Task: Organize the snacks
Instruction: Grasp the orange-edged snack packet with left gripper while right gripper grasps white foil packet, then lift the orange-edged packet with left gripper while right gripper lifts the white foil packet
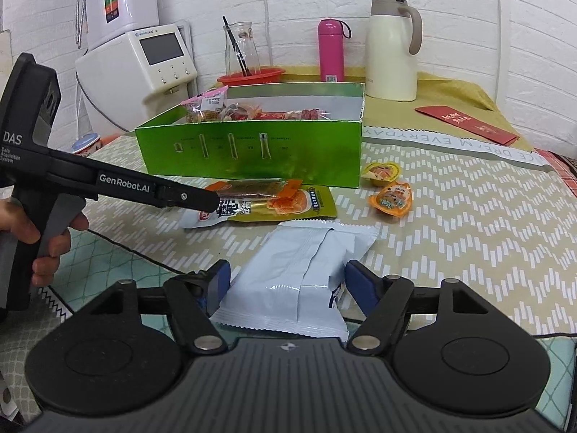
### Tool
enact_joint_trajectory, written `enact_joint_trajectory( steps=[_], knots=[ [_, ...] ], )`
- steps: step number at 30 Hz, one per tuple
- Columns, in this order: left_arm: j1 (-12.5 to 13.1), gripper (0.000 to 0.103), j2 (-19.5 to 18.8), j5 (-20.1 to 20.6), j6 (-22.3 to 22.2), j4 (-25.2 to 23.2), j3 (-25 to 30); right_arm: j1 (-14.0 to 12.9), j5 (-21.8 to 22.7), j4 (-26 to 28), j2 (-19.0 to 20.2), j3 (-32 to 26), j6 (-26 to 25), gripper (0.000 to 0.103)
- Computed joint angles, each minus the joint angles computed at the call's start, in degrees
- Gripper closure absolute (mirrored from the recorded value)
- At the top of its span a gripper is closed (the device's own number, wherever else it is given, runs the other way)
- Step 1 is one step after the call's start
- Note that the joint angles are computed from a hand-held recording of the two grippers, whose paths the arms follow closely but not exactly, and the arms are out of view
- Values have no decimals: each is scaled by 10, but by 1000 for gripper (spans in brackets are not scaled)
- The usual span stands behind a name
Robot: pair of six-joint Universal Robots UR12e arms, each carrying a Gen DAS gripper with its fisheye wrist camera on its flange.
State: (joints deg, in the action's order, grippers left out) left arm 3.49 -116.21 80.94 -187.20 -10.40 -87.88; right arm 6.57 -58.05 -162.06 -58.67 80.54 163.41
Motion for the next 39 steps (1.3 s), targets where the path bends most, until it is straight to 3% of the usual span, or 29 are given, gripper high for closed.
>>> enact_joint_trajectory(
  steps=[2, 6, 9, 15, 17, 21, 24, 27, 30, 35, 39],
  knots=[
    [-4, 38, -5, 16, 2, 1, 9, 0, -2, -1, 0, 1, 6, 0],
    [-9, 35, -21, 18, -30, -70, 52, 1, -4, -8, 0, 4, 14, 0],
    [-19, 32, -37, 44, -39, -101, 80, 0, -2, -8, 1, 2, 16, 0],
    [-28, 27, -53, 44, -1, -141, 115, -2, 9, -3, 4, -1, 27, 0],
    [-27, 27, -55, 42, 3, -129, 112, -2, 11, -4, 4, 0, 28, 0],
    [-16, 27, -46, -33, 1, -85, 87, -5, 17, 1, 4, 0, 27, 0],
    [-16, 27, -38, -76, 45, -90, 78, -7, 6, -1, 3, 1, 29, 0],
    [-13, 27, -28, -145, 99, -111, 69, -9, -13, -15, 1, 4, 38, 0],
    [-19, 27, -27, -119, 119, -90, 66, -12, -18, -20, 1, 3, 51, 0],
    [-11, 27, -35, -124, 66, -71, 78, -7, -12, -30, 8, 0, 27, 0],
    [-13, 27, -43, -112, 92, -81, 95, -5, -20, -14, 8, -4, 10, 0]
  ],
)
